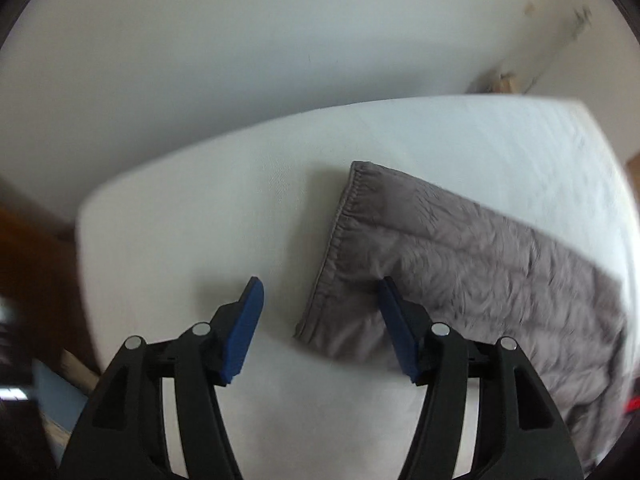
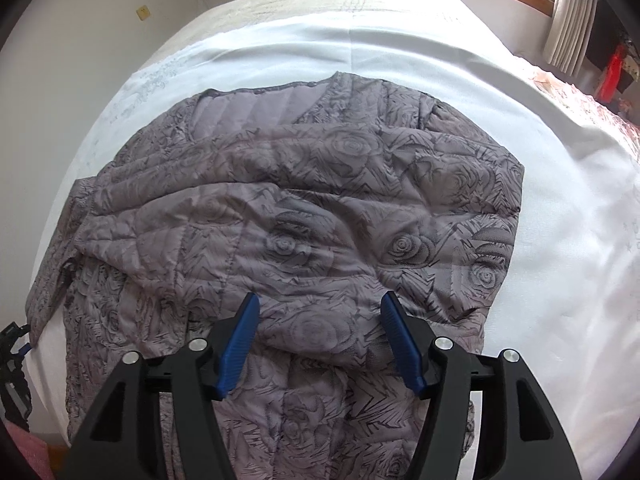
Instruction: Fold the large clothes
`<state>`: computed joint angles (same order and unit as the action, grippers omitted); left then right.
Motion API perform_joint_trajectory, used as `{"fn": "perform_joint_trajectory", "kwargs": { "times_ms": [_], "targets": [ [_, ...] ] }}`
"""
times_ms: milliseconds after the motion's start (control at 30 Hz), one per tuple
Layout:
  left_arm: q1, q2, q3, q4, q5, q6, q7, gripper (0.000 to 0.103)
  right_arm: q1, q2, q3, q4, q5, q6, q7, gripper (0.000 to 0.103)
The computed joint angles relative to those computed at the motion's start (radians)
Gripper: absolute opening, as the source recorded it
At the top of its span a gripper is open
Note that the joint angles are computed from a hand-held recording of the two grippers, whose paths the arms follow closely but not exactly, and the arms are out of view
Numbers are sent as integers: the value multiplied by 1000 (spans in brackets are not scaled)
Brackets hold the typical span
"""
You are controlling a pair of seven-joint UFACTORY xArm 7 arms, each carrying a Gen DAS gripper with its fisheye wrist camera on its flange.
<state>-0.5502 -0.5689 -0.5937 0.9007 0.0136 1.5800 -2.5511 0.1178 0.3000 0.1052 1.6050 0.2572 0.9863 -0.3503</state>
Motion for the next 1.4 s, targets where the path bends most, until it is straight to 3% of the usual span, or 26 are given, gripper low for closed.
{"fn": "perform_joint_trajectory", "kwargs": {
  "times_ms": [200,300,467,567,867,1000,1200,1333,1400],
  "targets": [
    [-4,-46,14,-46,3,4,23,61,-1,21,-6,9,-15,6,19,63],
    [8,-34,21,-36,8,6,59,54,-4,27,-4,6,-14,3,22,63],
    [44,29,40,1,44,-10,110,18,-3,28,-3,3,-20,-4,16,63],
    [54,90,37,59,73,28,110,8,-6,29,-2,7,-16,1,16,63],
    [36,299,2,377,323,251,97,6,-27,4,-4,-7,18,8,-2,63],
    [-6,441,-5,566,520,321,172,6,-32,-8,-5,-17,32,6,-11,63],
    [-100,666,27,827,795,272,346,6,-46,-31,-8,-34,63,11,-38,63],
    [-155,823,79,1008,936,147,507,6,-53,-33,-12,-34,74,13,-47,63],
    [-168,930,113,1123,990,35,596,6,-58,-33,-13,-34,83,15,-51,63]
  ]
}}
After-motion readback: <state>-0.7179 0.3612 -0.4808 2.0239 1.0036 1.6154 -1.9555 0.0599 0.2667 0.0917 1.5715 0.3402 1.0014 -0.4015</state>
